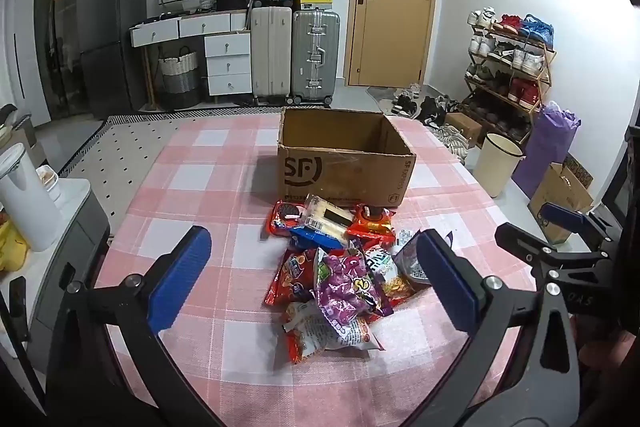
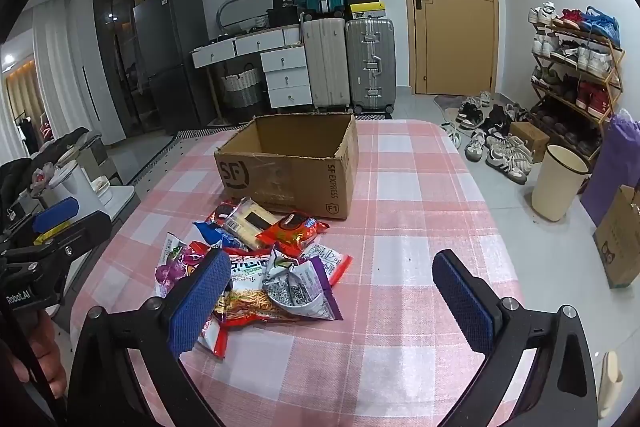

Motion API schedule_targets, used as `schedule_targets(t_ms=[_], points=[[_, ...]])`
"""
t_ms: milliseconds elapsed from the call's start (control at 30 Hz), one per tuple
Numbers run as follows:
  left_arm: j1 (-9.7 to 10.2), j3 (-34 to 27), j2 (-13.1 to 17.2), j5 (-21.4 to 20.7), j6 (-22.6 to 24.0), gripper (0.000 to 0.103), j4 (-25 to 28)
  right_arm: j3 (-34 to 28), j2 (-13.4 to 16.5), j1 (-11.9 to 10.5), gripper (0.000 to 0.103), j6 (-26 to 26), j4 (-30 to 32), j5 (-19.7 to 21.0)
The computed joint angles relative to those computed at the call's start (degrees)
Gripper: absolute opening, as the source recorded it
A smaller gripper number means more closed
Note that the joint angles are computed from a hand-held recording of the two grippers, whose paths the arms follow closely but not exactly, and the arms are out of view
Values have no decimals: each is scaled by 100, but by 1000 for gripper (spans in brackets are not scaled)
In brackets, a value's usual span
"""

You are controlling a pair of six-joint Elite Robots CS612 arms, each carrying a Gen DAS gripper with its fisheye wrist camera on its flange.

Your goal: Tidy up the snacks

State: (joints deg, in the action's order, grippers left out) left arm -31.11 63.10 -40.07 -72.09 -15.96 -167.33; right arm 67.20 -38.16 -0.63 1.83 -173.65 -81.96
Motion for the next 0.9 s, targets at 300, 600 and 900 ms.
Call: schedule_targets(t_ms=[300, 600, 900], points=[[19, 15, 8, -72, -37, 102, -17, -8, 15, -12, 103, 15, 0, 2], [37, 13, 18, -148, -50, 102, 12, -14, 23, -16, 103, 15, 1, 8], [52, -13, 16, -151, -127, 102, 134, -11, 11, -12, 103, 24, 16, 7]])
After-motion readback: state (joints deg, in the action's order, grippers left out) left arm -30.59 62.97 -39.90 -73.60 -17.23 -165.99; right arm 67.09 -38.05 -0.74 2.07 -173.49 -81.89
